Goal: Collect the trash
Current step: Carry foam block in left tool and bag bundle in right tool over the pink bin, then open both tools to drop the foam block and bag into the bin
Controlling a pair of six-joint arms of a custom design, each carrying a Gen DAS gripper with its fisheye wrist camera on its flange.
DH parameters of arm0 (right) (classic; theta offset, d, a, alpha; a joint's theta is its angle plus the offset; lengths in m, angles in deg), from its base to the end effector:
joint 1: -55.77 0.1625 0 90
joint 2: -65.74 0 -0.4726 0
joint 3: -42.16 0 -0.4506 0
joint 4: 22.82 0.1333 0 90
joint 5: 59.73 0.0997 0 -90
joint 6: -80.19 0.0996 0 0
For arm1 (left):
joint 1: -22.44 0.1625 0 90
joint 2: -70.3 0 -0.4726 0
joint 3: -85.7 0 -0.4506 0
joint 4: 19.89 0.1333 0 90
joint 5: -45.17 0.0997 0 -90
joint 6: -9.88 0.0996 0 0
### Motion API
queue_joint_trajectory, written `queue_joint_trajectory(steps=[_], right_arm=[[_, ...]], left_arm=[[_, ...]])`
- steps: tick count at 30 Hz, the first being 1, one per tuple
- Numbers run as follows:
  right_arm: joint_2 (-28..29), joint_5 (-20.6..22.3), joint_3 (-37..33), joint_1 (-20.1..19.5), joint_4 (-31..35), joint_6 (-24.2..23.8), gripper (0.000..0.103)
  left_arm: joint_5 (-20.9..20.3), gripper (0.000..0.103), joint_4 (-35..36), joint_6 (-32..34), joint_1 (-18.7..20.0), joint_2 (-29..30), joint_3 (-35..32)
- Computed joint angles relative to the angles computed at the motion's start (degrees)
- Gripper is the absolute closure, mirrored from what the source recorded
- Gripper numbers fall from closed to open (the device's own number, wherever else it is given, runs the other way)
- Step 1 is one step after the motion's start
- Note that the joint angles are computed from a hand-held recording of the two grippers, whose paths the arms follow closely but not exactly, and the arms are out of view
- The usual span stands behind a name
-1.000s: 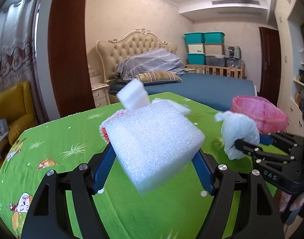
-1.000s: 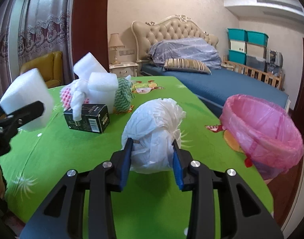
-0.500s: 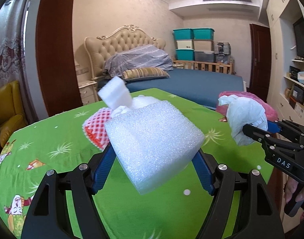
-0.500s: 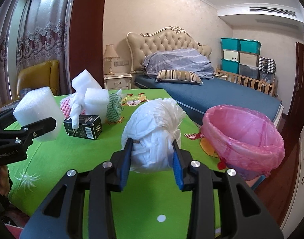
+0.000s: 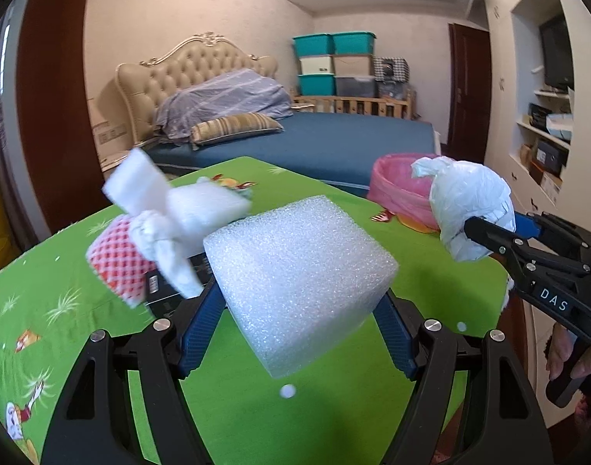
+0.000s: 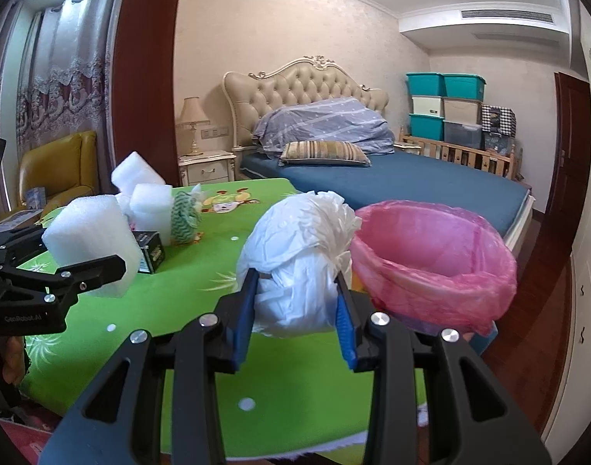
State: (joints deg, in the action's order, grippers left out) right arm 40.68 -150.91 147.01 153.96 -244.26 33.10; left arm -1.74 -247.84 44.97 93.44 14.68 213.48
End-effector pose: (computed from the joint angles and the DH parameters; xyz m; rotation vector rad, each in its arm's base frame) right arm 0.2222 -0.6226 -0.0644 1.1857 -2.2919 1.1687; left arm 0.0236 -0.5498 0.1847 0.4541 2.0116 -1.1692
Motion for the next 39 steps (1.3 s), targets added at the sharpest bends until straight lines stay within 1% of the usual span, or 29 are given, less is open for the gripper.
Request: queue_joint_trajectory(steps=[2, 7, 13, 16, 20, 25, 28, 30, 32, 37, 39], right_arm=[[-0.26, 0.00, 0.12, -0.36, -0.12, 0.25, 0.067], [-0.94, 0.15, 0.56, -1.06, -0.86, 0.10, 0.067], [-1.91, -0.37, 0.06, -1.96, -2.49, -0.18, 0.067], [-2.86, -1.10, -0.78, -2.41, -1.72, -0.69, 0.067], [-3.33, -2.77, -2.89, -2.67, -1.23, -2.71, 0.066], [-3.62, -3.14, -6.68, -3.14, 1.30, -2.65, 0.066], [-3.09, -3.64, -9.62, -3.30, 2.69, -2.89, 0.066], [-2.68, -4.25, -11.77, -3.36, 3.90, -3.02, 0.066], [-2.41, -3.91, -13.66, -3.62, 5.57, -3.09, 0.066], [-1.69, -4.59, -16.81, -4.17, 7.82, -2.98, 0.065], [-1.35, -4.63, -18.10, -4.51, 9.23, -2.52, 0.064]], left_arm=[[-0.22, 0.032, 1.52, -0.09, -0.07, 0.27, -0.68], [-1.63, 0.032, 7.64, -2.70, -0.22, 0.89, -3.14], [-4.28, 0.032, 13.32, -3.43, -0.85, 2.76, -7.38], [-5.55, 0.032, 14.87, -2.71, -1.39, 4.10, -10.15], [-6.72, 0.032, 16.83, -1.23, -2.02, 6.49, -14.86], [-9.27, 0.032, 22.60, -2.03, -2.05, 9.28, -22.10], [-10.09, 0.032, 27.47, -4.55, -1.95, 10.84, -26.59], [-10.16, 0.032, 29.36, -5.48, -1.86, 12.25, -29.77], [-10.67, 0.032, 31.57, -6.25, -1.57, 13.28, -32.63], [-11.03, 0.031, 34.91, -8.21, -1.05, 15.77, -37.74], [-11.77, 0.031, 37.47, -9.98, -0.59, 16.59, -39.75]])
